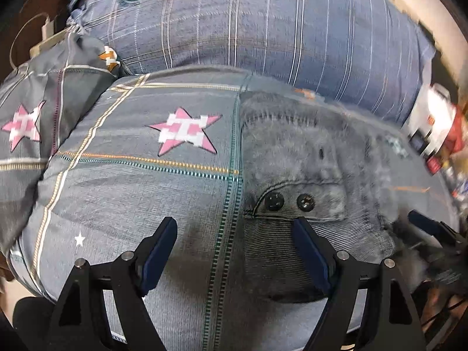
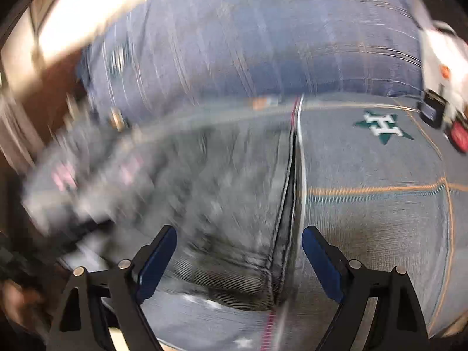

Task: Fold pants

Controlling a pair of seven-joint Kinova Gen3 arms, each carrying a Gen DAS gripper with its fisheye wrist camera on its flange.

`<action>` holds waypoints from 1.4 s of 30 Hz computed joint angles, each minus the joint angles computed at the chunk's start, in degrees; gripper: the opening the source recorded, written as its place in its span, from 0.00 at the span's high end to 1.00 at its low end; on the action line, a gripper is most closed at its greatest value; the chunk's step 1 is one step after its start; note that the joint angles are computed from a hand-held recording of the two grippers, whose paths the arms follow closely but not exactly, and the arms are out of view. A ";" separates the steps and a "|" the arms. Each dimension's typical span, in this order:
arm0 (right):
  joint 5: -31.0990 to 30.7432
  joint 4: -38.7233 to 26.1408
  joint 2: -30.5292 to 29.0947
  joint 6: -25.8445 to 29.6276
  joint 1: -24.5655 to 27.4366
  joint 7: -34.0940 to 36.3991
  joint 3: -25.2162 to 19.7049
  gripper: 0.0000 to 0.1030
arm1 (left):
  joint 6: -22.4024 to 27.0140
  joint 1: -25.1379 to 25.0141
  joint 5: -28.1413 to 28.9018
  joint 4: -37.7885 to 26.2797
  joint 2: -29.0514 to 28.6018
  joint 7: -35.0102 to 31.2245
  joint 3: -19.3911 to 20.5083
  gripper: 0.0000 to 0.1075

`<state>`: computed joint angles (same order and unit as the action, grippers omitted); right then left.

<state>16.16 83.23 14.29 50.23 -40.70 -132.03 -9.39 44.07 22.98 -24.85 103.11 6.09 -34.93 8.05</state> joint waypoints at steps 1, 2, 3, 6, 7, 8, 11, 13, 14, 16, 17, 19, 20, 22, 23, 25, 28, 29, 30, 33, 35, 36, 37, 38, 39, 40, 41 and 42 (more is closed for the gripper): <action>-0.31 -0.96 2.48 2.33 0.68 1.82 -1.03 0.13 | 1.25 0.23 -1.25 -0.62 1.05 0.17 0.56 0.23; -0.85 -2.74 3.91 4.66 2.42 2.87 -3.11 0.14 | 2.15 1.52 -3.42 -0.89 1.50 1.27 0.22 0.23; -0.79 -4.46 4.27 6.48 4.87 3.02 -5.76 0.14 | 3.38 1.76 -4.69 -1.39 1.47 1.64 0.74 0.23; 2.17 -6.74 2.72 7.77 8.46 1.72 -9.27 0.13 | 3.25 3.64 -6.31 -1.65 -0.71 3.20 -0.50 0.23; 1.83 -8.51 2.79 7.86 10.74 2.44 -11.02 0.13 | 1.34 2.58 -6.23 -0.96 -1.89 3.24 0.41 0.23; 0.63 -10.87 3.58 8.31 13.30 3.98 -13.17 0.13 | 0.35 1.60 -5.57 -0.82 -2.25 2.35 1.31 0.23; -5.96 -18.84 8.32 8.08 21.03 9.83 -20.13 0.13 | 2.09 0.95 -2.69 -2.40 0.28 -2.39 2.41 0.23; -10.62 -23.52 13.63 6.94 25.37 13.31 -25.41 0.13 | 2.18 2.58 -2.71 -2.28 2.04 -2.95 0.95 0.23; -12.95 -24.70 16.29 5.28 26.79 13.85 -27.15 0.13 | 0.83 2.65 -2.12 -1.54 1.47 -2.53 0.27 0.23; -17.56 -27.50 21.59 4.76 27.88 16.13 -27.54 0.13 | -0.21 1.38 -0.21 -1.11 1.07 -3.86 0.46 0.22; -19.06 -28.82 23.87 5.49 27.32 16.72 -26.20 0.14 | -0.85 1.06 0.49 -0.82 0.90 -4.61 0.35 0.22; -22.92 -28.86 25.25 4.36 29.08 15.90 -26.08 0.14 | -1.29 0.97 0.96 -0.45 0.63 -5.04 0.26 0.22; -24.31 -27.84 24.51 3.49 29.51 15.76 -25.68 0.14 | -1.87 0.51 1.88 -0.14 0.37 -5.77 0.17 0.22; -25.00 -24.58 20.58 1.56 28.87 14.78 -23.23 0.14 | -3.72 -0.94 4.92 0.57 -0.35 -7.88 -0.01 0.22; -25.37 -22.25 18.64 -0.21 28.88 15.30 -22.62 0.14 | -4.69 -1.43 6.01 1.03 -0.78 -8.44 -0.06 0.22; -26.64 -17.23 14.71 -2.40 30.53 16.08 -23.57 0.14 | -5.96 -2.15 7.49 1.89 -2.04 -9.03 -0.07 0.22; -27.26 -9.30 8.92 -4.81 32.58 14.43 -24.81 0.14 | -5.91 -2.12 6.05 3.01 -3.90 -7.44 -0.01 0.22; -28.44 -6.66 6.84 -5.93 32.84 15.00 -24.54 0.14 | -5.64 -2.77 6.38 3.26 -4.45 -7.53 0.50 0.22; -29.87 -4.01 5.08 -7.42 33.22 15.80 -24.39 0.14 | -6.27 -3.24 6.98 4.26 -5.57 -7.71 0.56 0.22; -33.91 3.50 0.33 -11.46 36.49 17.10 -27.01 0.14 | -6.29 -4.41 6.78 6.11 -7.51 -5.63 1.22 0.22; -37.69 7.64 -2.48 -13.64 36.71 17.98 -26.33 0.14 | -6.62 -5.34 7.41 7.39 -8.53 -5.20 1.70 0.22; -39.68 9.25 -3.65 -14.42 35.62 18.75 -24.94 0.14 | -6.71 -5.80 7.82 7.90 -8.89 -5.01 1.86 0.22; -41.42 10.50 -4.87 -14.73 33.95 19.57 -22.66 0.14 | -7.23 -6.23 8.90 8.68 -9.54 -5.42 1.82 0.22; -42.55 11.45 -5.82 -15.18 31.73 20.07 -20.19 0.14 | -7.24 -6.63 9.46 9.11 -9.97 -5.65 1.98 0.22; -43.22 12.03 -6.43 -15.72 29.88 20.46 -18.36 0.14 | -6.99 -7.00 9.56 9.35 -10.29 -5.63 2.27 0.22; -43.95 12.18 -6.78 -16.13 28.77 21.42 -17.36 0.14 | -6.75 -7.33 9.58 9.51 -10.64 -5.56 2.56 0.22; -43.93 11.76 -6.78 -16.17 27.40 21.98 -16.24 0.14 | -6.69 -7.67 9.10 9.70 -11.07 -4.95 2.97 0.22; -43.61 11.22 -6.76 -15.90 26.74 22.11 -15.81 0.14 | -6.44 -8.02 8.18 9.80 -11.49 -3.83 3.55 0.22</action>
